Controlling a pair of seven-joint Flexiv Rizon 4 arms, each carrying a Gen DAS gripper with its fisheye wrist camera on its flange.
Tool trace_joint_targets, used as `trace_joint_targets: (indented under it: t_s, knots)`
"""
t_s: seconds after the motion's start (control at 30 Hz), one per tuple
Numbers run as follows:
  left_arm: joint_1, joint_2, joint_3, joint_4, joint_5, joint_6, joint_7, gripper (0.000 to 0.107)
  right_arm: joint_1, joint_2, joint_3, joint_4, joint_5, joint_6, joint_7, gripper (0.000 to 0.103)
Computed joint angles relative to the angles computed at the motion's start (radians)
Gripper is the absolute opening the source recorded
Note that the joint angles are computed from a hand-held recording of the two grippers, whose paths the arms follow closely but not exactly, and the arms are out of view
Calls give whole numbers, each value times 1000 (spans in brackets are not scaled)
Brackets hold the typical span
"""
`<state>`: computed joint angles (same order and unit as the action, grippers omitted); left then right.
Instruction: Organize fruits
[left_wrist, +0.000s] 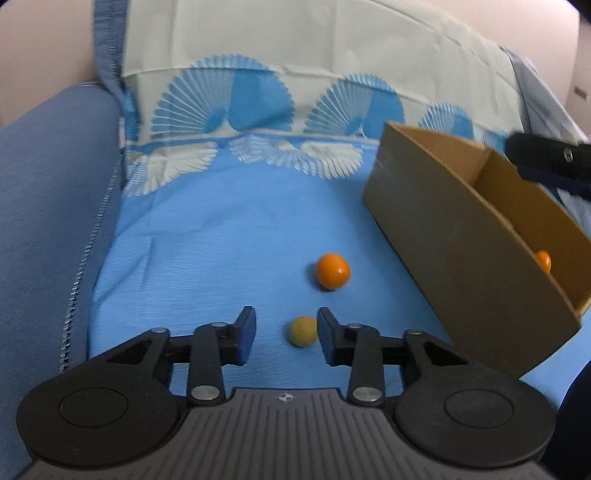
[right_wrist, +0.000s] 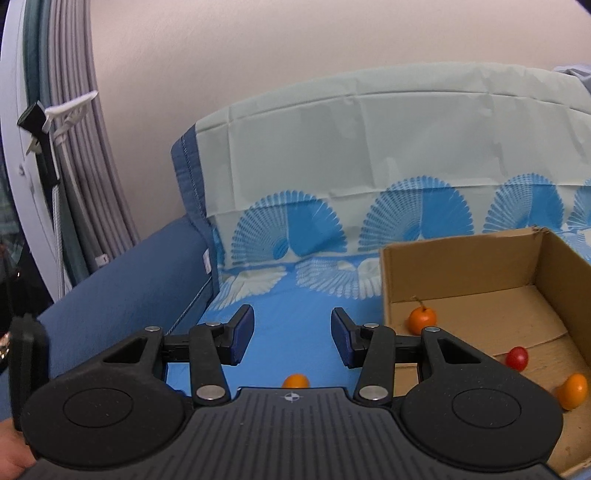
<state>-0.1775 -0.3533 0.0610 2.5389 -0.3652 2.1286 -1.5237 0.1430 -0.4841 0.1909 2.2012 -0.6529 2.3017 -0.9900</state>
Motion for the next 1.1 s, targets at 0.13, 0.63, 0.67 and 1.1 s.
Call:
trace_joint_targets:
  t_s: [0.13, 0.63, 0.67, 1.1]
  knots:
    - [7, -38, -6, -47, 23, -56, 30, 49, 12, -2, 0, -7, -6, -25, -9, 49]
    - [-103, -194, 70, -179, -44, -93, 119, 47, 51, -15, 10, -47, 37, -138, -34, 49]
    - [-128, -204, 87, -186, -69, -95, 135, 41, 63, -15, 6, -48, 53, -143, -49, 49]
    - [-59, -183, 58, -120, -211, 25, -53, 28, 127, -45, 19, -85, 139, -229, -163, 49]
